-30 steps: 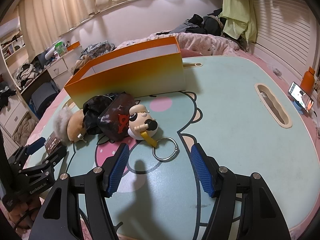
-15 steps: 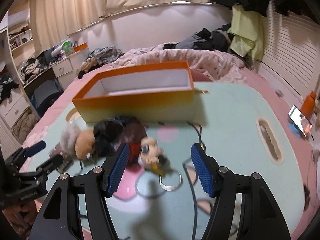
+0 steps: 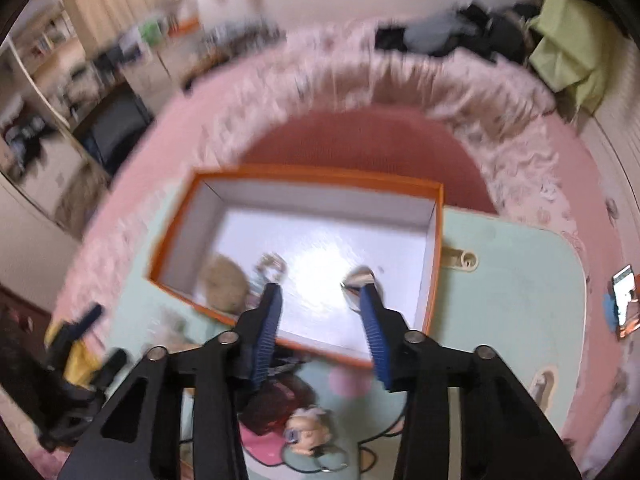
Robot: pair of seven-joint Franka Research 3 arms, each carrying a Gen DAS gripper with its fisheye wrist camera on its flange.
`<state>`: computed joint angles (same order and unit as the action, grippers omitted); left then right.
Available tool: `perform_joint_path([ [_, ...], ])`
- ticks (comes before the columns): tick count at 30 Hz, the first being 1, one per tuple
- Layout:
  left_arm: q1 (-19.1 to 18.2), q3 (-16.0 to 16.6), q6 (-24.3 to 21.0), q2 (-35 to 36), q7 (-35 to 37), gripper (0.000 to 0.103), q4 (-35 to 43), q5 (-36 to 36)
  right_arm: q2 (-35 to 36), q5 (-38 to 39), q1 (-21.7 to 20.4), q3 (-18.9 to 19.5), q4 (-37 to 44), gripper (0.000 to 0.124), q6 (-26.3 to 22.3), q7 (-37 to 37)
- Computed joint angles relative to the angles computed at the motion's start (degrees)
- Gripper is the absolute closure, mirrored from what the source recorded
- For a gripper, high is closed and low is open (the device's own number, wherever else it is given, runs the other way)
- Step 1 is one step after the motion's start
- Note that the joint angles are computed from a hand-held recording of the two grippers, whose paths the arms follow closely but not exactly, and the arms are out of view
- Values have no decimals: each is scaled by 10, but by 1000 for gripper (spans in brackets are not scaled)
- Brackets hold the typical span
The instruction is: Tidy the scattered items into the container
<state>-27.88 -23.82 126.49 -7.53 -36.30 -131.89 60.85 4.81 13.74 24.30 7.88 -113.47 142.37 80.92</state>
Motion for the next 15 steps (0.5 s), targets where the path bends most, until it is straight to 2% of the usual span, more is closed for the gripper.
perform_joint_path([
  [3,10,14,46,5,12,17,-1,-2,51,-59,7,-8,57,86,-53,40],
  [6,25,27,94,7,14,17,-4,1,82,-73,6,-14,99,86,-95,53],
  [11,53,39,157,-2,-9,17,-17,20,108,-132,26,-22,133,86,-116,78],
  [15,70,43,180,-6,5,17,-17,18,125,-189,45,-26,157,86,-155,80],
])
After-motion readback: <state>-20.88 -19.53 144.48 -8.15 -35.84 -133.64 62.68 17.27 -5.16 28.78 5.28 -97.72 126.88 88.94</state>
